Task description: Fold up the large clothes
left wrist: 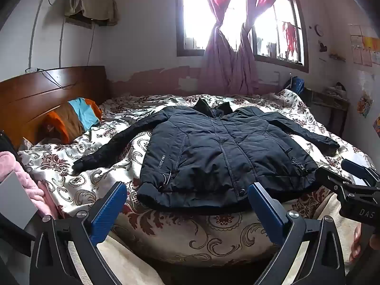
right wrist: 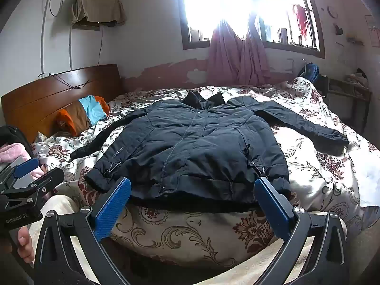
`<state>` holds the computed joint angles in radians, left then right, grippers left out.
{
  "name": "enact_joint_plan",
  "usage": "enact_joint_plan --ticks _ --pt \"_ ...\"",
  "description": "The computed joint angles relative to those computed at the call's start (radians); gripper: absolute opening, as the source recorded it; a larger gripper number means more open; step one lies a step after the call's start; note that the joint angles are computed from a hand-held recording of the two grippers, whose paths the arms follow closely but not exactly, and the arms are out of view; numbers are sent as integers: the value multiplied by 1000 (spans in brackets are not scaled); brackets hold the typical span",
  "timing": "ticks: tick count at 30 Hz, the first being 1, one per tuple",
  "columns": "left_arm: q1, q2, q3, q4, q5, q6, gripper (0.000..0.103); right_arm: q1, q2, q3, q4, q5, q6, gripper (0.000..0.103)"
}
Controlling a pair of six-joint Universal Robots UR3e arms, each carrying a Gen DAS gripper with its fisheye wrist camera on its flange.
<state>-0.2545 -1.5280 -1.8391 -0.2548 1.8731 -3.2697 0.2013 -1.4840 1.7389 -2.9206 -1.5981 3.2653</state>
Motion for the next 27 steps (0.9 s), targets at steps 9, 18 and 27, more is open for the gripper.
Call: enact_joint_plan --ticks 9,18,27 --pt "-1 -2 -1 6 2 1 102 -1 0 2 -2 2 0 102" --pt "-2 -3 -2 10 4 3 102 -1 0 1 0 2 0 102" --pt "0 -2 -3 11 2 5 103 -3 -1 3 -2 3 1 102"
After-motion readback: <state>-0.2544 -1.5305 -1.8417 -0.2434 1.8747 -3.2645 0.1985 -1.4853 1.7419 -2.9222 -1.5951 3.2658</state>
